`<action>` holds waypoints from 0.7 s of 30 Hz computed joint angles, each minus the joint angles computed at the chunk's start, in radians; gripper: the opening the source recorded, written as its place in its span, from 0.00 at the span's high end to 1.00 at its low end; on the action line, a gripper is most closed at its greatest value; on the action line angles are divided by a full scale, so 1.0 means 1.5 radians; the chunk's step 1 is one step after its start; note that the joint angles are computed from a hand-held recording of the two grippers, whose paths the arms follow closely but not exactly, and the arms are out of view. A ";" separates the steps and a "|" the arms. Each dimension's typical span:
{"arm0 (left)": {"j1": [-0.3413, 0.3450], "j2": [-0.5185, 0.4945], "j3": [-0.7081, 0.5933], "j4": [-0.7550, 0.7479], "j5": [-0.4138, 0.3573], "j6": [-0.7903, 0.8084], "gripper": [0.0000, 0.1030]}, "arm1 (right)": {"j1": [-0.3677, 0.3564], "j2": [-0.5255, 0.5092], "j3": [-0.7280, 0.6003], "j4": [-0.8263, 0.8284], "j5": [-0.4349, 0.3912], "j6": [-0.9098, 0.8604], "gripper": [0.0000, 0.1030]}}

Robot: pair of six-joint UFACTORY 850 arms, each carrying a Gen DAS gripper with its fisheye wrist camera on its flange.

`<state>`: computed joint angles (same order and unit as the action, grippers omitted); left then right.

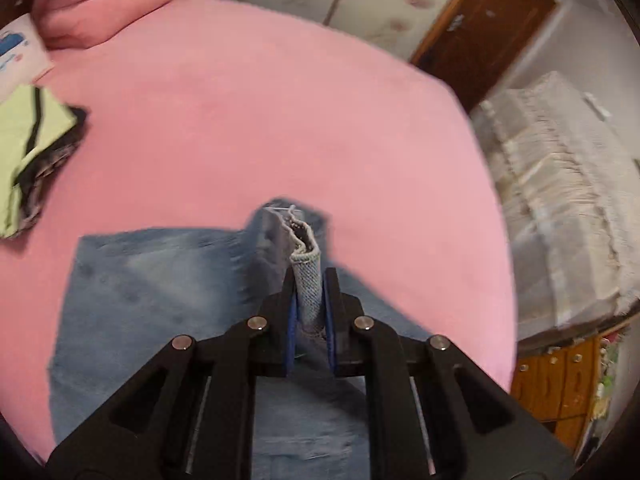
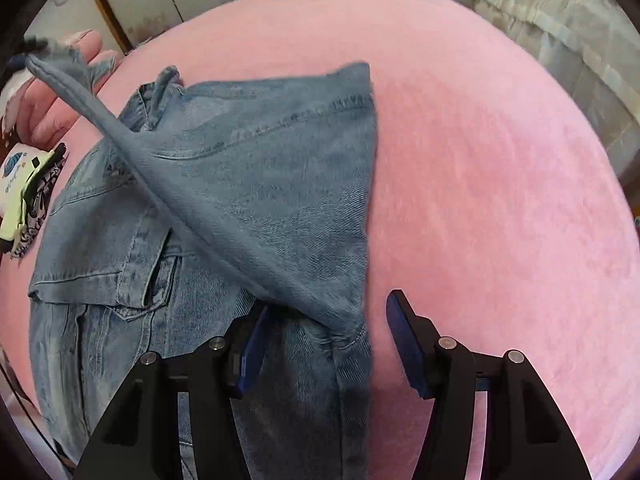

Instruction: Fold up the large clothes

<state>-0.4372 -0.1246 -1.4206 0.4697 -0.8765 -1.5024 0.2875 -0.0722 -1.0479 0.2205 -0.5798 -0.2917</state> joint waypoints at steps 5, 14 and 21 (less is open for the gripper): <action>0.005 0.060 0.136 -0.059 -0.022 -0.042 0.91 | -0.008 -0.002 -0.003 0.045 -0.009 -0.056 0.63; -0.027 0.097 0.310 -0.135 -0.006 -0.056 0.91 | -0.019 0.003 0.000 0.088 -0.052 -0.109 0.84; -0.031 0.094 0.356 -0.149 0.023 -0.063 0.91 | -0.022 -0.029 -0.022 0.086 -0.095 -0.047 0.84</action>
